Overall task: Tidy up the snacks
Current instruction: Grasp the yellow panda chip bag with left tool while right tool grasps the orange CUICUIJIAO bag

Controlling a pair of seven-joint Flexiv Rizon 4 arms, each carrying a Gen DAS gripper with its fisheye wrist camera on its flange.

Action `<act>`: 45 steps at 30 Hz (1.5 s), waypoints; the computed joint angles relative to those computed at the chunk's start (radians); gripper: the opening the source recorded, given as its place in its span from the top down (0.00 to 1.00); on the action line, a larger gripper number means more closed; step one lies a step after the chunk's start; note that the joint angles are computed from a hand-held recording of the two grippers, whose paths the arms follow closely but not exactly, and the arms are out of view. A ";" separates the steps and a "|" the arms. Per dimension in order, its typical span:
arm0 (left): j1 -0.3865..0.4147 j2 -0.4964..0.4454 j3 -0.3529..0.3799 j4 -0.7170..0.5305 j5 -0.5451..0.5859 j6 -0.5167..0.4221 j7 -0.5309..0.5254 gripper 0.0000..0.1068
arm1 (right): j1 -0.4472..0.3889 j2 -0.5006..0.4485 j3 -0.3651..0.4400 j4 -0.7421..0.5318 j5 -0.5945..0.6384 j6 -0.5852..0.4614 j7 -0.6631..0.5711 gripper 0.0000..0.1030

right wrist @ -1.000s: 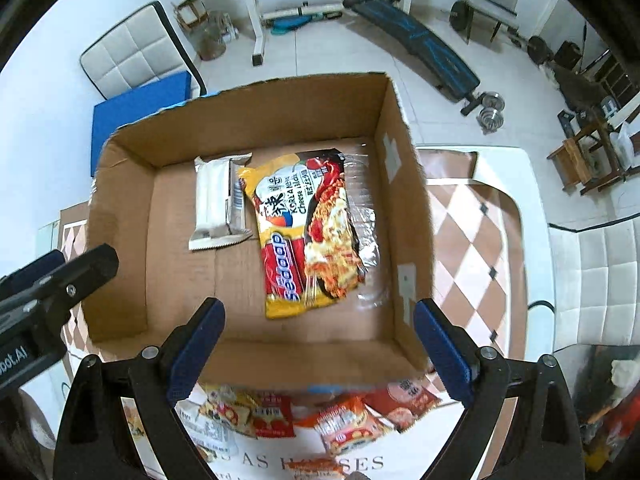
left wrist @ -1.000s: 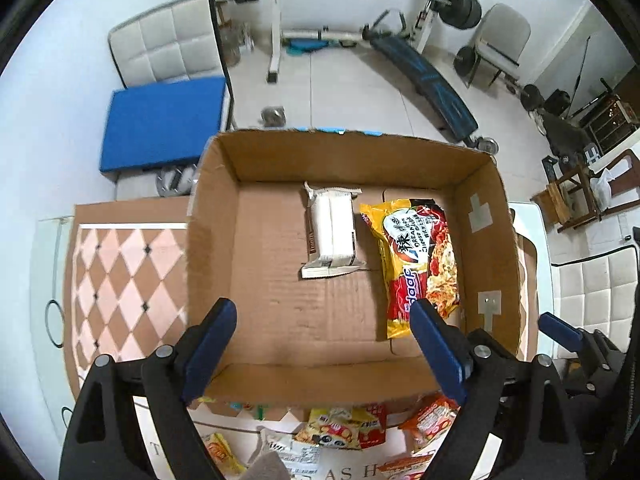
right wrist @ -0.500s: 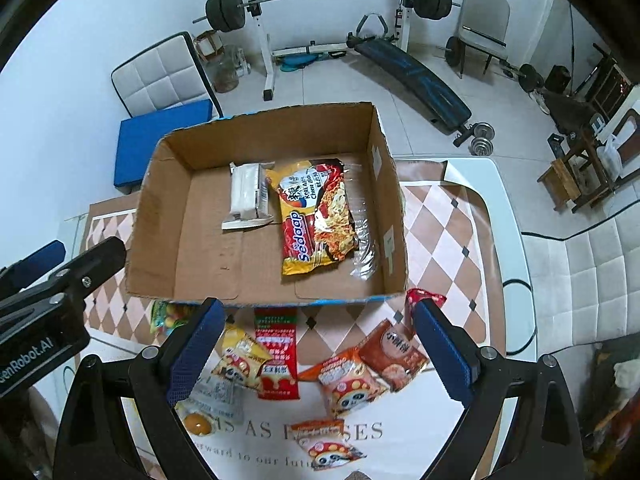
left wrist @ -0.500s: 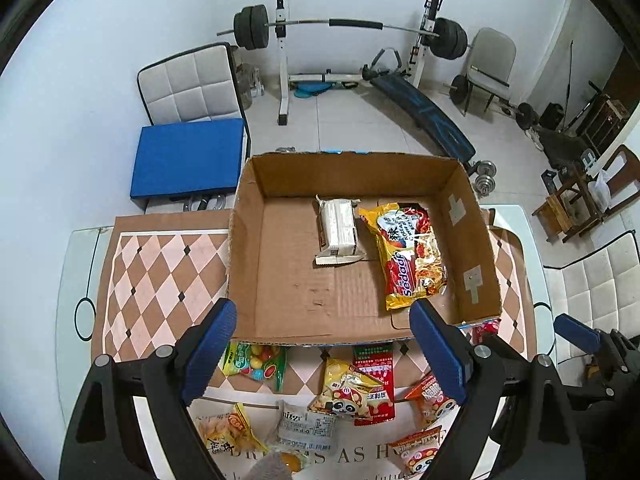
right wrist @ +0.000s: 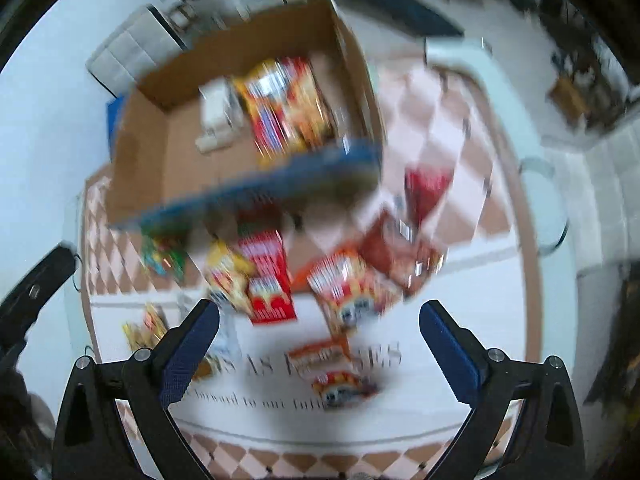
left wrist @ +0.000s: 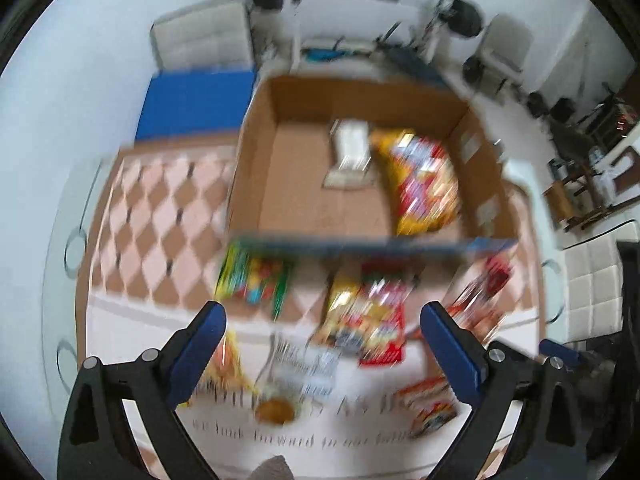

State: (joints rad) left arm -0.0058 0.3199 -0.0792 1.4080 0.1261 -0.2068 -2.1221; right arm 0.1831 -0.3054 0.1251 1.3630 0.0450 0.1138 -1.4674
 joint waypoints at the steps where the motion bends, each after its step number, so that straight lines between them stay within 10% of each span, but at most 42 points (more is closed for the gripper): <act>1: -0.002 0.011 0.004 0.023 -0.003 -0.011 -0.009 0.07 | 0.001 -0.006 -0.001 0.019 -0.013 0.004 -0.012 0.01; 12: -0.003 0.058 0.019 0.233 -0.064 -0.034 -0.097 0.07 | 0.010 -0.141 -0.004 0.035 -0.078 0.016 -0.133 0.06; 18: -0.011 0.000 0.031 0.236 -0.097 0.020 -0.053 0.07 | 0.018 -0.178 -0.003 0.031 -0.103 -0.037 -0.171 0.24; 29: -0.040 -0.150 0.044 0.211 -0.132 0.070 0.056 0.07 | -0.051 -0.218 -0.022 -0.068 0.021 -0.162 -0.021 0.36; 34: -0.048 -0.185 0.060 0.224 -0.177 0.086 0.071 0.42 | -0.060 -0.242 -0.019 -0.088 0.007 -0.168 -0.041 0.30; 45: -0.084 -0.103 0.040 0.281 -0.180 0.058 -0.019 0.46 | -0.040 -0.174 -0.017 0.022 -0.048 -0.134 -0.037 0.41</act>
State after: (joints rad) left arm -0.0895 0.2168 -0.0388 1.6893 -0.0544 -0.1489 -2.1410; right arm 0.1431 -0.4791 0.1085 1.3853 -0.0032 -0.0203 -1.5043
